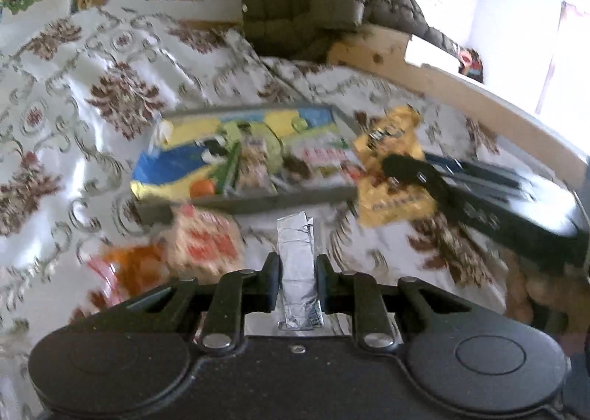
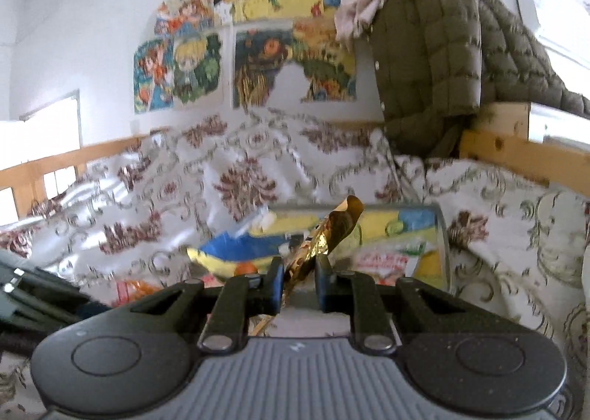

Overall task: Organize snacks
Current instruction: 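Carry the foil packet with the left tool while the right tool carries the jerky packet into the tray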

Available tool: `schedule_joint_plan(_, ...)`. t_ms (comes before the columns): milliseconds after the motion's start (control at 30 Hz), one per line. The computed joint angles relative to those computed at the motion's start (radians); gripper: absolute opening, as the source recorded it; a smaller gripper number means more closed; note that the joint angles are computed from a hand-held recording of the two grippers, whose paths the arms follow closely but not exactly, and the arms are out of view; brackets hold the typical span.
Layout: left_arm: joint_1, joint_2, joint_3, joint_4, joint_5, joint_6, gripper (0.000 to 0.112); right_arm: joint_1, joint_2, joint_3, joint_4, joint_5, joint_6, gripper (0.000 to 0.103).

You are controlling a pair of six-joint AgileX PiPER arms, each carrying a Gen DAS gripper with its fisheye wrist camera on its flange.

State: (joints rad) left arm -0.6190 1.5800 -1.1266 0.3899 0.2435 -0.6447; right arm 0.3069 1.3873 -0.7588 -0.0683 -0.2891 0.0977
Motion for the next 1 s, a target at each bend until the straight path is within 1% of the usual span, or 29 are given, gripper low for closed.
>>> schedule_joint_plan(33, 0.01, 0.007, -0.016, -0.004, -0.001, 0.009, 0.022, 0.0, -0.003, 0.005, 0.003, -0.017, -0.003, 0.019)
schedule_joint_plan(100, 0.034, 0.031, -0.062, -0.052, 0.0, 0.076, 0.022, -0.001, -0.005, 0.014, 0.003, -0.048, -0.001, 0.019)
schedule_joint_plan(200, 0.074, 0.091, -0.16, -0.214, 0.016, 0.279, 0.022, -0.003, 0.0, 0.027, 0.019, -0.089, -0.013, 0.019)
schedule_joint_plan(267, 0.099, 0.146, -0.243, -0.306, 0.041, 0.403, 0.022, -0.014, 0.015, 0.029, 0.008, -0.119, 0.006, 0.019)
schedule_joint_plan(333, 0.121, 0.207, -0.333, -0.385, 0.078, 0.5, 0.022, -0.026, 0.035, 0.03, 0.0, -0.149, 0.026, 0.019)
schedule_joint_plan(367, 0.133, 0.243, -0.389, -0.429, 0.109, 0.554, 0.022, -0.032, 0.046, 0.03, -0.003, -0.163, 0.035, 0.019)
schedule_joint_plan(500, 0.167, 0.394, -0.622, -0.515, 0.224, 0.709, 0.022, -0.056, 0.109, 0.008, -0.004, -0.211, 0.048, 0.019)
schedule_joint_plan(533, 0.174, 0.434, -0.679, -0.541, 0.24, 0.743, 0.022, -0.061, 0.128, -0.009, -0.002, -0.208, 0.045, 0.019)
schedule_joint_plan(600, 0.187, 0.505, -0.768, -0.584, 0.245, 0.777, 0.022, -0.071, 0.167, -0.055, 0.005, -0.181, 0.04, 0.019)
schedule_joint_plan(667, 0.196, 0.569, -0.838, -0.613, 0.231, 0.775, 0.022, -0.085, 0.213, -0.11, -0.008, -0.164, 0.048, 0.019)
schedule_joint_plan(733, 0.2, 0.623, -0.891, -0.631, 0.204, 0.768, 0.022, -0.09, 0.269, -0.186, 0.028, -0.133, 0.006, 0.019)
schedule_joint_plan(800, 0.205, 0.676, -0.952, -0.668, 0.201, 0.773, 0.022, -0.095, 0.321, -0.267, 0.055, -0.092, -0.03, 0.019)
schedule_joint_plan(867, 0.21, 0.721, -1.004, -0.711, 0.204, 0.787, 0.022, -0.108, 0.37, -0.355, 0.023, -0.035, -0.011, 0.019)
schedule_joint_plan(967, 0.21, 0.783, -1.068, -0.758, 0.203, 0.808, 0.022, -0.119, 0.434, -0.452, -0.026, 0.025, 0.015, 0.019)
schedule_joint_plan(1000, 0.21, 0.801, -1.091, -0.769, 0.209, 0.812, 0.022, -0.12, 0.451, -0.476, -0.019, 0.042, 0.002, 0.019)
